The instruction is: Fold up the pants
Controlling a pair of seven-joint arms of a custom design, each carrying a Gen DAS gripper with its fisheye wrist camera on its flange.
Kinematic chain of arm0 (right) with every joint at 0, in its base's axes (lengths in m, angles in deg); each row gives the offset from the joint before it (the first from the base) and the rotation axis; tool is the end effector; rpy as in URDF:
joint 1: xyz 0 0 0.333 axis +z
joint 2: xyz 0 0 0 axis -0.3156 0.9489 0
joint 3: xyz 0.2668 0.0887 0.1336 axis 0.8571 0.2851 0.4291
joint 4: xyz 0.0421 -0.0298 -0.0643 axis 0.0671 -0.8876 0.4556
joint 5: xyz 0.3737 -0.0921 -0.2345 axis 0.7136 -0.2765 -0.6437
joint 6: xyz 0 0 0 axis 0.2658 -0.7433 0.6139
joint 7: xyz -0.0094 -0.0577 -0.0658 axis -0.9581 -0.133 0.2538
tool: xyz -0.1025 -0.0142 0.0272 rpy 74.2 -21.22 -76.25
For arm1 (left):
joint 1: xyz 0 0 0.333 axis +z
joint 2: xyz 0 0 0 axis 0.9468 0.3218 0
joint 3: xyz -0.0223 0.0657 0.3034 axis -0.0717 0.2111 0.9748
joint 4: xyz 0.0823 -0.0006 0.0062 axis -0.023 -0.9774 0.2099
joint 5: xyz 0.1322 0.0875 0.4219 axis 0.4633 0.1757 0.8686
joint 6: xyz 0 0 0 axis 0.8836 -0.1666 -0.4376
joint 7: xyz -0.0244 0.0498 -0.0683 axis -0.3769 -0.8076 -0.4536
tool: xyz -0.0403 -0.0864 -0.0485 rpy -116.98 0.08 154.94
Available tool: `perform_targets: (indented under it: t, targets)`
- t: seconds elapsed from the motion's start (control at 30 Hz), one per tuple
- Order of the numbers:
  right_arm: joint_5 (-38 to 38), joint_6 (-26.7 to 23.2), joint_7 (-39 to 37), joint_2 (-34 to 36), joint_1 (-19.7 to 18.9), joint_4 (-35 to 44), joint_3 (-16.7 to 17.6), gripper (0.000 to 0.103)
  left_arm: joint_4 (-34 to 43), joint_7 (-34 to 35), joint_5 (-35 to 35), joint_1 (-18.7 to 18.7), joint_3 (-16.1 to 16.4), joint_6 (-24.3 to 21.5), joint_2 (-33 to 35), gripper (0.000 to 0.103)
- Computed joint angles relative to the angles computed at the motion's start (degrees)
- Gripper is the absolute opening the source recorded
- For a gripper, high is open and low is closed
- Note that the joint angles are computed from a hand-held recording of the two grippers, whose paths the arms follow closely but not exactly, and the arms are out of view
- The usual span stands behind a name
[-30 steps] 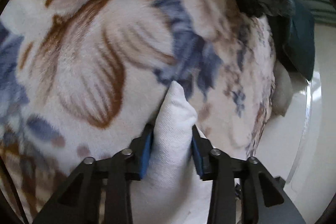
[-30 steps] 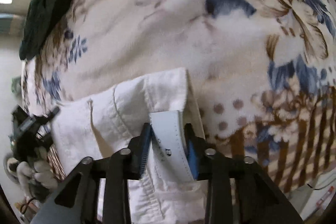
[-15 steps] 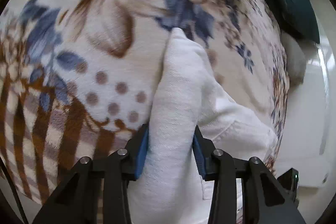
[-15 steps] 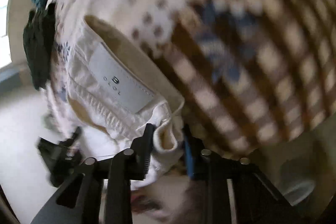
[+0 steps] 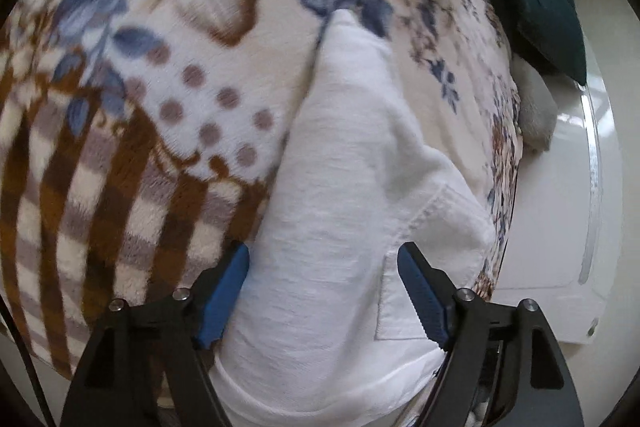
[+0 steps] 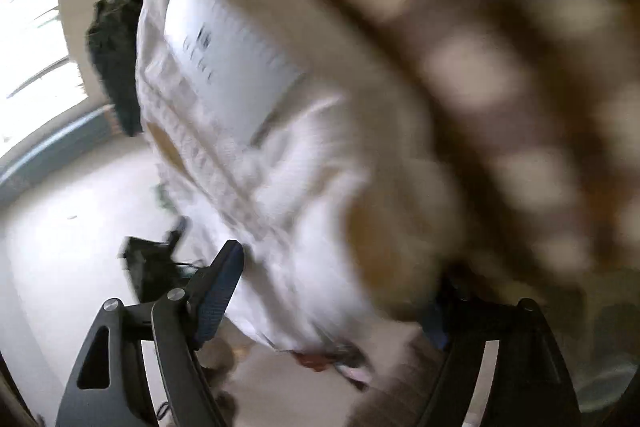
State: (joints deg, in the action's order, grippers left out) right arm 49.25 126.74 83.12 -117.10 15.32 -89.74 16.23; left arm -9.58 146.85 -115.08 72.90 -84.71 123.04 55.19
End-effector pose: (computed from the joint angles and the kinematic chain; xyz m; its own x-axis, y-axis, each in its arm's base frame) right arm 0.3698 0.1110 0.4736 -0.6800 -0.0245 -0.7328 -0.4374 0.8157 0.3786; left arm 0.7617 -0.1419 0.5574 -0.1217 -0.7886 0.6028 -0.9753 0.2078 0.0750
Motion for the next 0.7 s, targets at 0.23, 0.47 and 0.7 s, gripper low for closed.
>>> perform_targets:
  t: [0.23, 0.47, 0.7]
  targets:
    - [-2.3, -6.1, -3.4, 7.3, -2.1, 7.4, 2.4, 0.081, -3.2, 5.3, 1.5, 0.3, 0.3, -3.8, -1.8, 0.075]
    - [-3.3, -9.3, -6.5, 20.4, -1.6, 20.3, 3.7, 0.081, -5.1, 5.4, 1.3, -0.6, 1.2, -2.9, -3.3, 0.075]
    - [1.6, -5.5, -3.5, 21.9, -7.0, 19.6, 10.0, 0.052, -8.7, 5.9, -0.8, 0.1, 0.6, -0.1, -5.4, 0.053]
